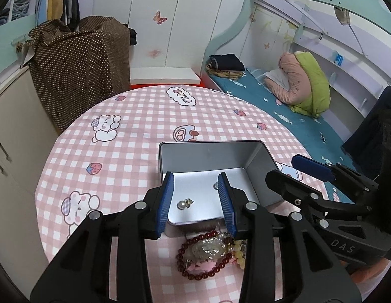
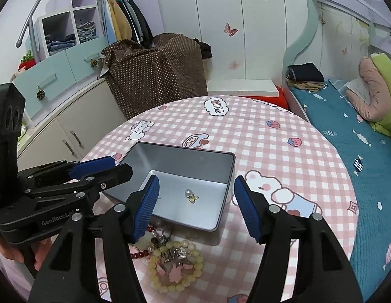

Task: Organize jewelry
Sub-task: 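Withdraw both grippers from the tin back to the jewelry pile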

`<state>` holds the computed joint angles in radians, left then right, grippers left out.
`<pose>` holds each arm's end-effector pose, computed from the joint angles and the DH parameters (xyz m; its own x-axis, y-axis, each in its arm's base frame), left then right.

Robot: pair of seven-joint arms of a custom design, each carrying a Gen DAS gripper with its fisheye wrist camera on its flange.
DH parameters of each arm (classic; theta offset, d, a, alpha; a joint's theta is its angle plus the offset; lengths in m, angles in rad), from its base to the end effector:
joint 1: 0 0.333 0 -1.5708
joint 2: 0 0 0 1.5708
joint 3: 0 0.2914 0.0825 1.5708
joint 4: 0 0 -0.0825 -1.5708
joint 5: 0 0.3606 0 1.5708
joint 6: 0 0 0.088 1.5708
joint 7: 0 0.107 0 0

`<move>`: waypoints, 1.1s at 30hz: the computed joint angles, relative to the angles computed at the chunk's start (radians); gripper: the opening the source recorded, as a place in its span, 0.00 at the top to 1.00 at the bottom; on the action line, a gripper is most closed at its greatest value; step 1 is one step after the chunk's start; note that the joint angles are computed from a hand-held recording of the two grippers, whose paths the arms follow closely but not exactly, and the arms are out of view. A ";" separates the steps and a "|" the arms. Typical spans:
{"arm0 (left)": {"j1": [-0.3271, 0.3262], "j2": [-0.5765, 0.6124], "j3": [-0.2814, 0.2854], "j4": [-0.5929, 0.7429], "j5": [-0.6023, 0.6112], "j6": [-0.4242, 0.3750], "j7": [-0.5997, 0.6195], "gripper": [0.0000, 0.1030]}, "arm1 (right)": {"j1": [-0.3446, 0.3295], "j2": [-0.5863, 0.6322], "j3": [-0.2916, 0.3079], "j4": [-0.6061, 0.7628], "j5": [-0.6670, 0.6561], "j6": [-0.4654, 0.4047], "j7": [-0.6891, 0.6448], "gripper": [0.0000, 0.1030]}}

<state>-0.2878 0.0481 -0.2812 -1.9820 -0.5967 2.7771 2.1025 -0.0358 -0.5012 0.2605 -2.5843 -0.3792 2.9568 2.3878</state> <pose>0.5116 -0.2948 0.5094 -0.6283 -0.7578 0.1759 -0.6092 0.3387 -0.7171 0.4089 0.1279 0.5075 -0.1379 -0.9748 -0.1755 -0.6130 0.2232 -0.7579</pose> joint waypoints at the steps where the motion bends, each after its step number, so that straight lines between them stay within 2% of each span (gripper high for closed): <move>1: 0.000 -0.008 0.000 -0.009 0.002 0.004 -0.003 0.59 | -0.010 -0.013 0.013 -0.005 -0.006 -0.008 0.013 0.37; 4: -0.005 -0.041 0.006 -0.047 -0.006 0.026 0.001 0.54 | -0.035 -0.052 0.048 -0.015 -0.033 -0.037 0.050 0.28; 12: -0.034 -0.133 0.042 -0.150 -0.048 0.065 0.030 0.37 | -0.038 -0.146 0.084 -0.065 -0.069 -0.077 0.111 0.17; 23: -0.052 -0.183 0.083 -0.237 -0.007 0.044 -0.006 0.37 | 0.019 -0.204 0.075 -0.108 -0.073 -0.162 0.145 0.11; 33: -0.029 -0.126 0.073 -0.220 0.080 -0.001 -0.067 0.37 | 0.084 -0.193 0.043 -0.127 -0.052 -0.219 0.145 0.11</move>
<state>-0.3170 -0.0776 -0.2079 -2.2018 -0.5169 2.7763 2.0357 0.0484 -0.6941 0.3038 -2.7113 -0.4308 2.7377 2.5331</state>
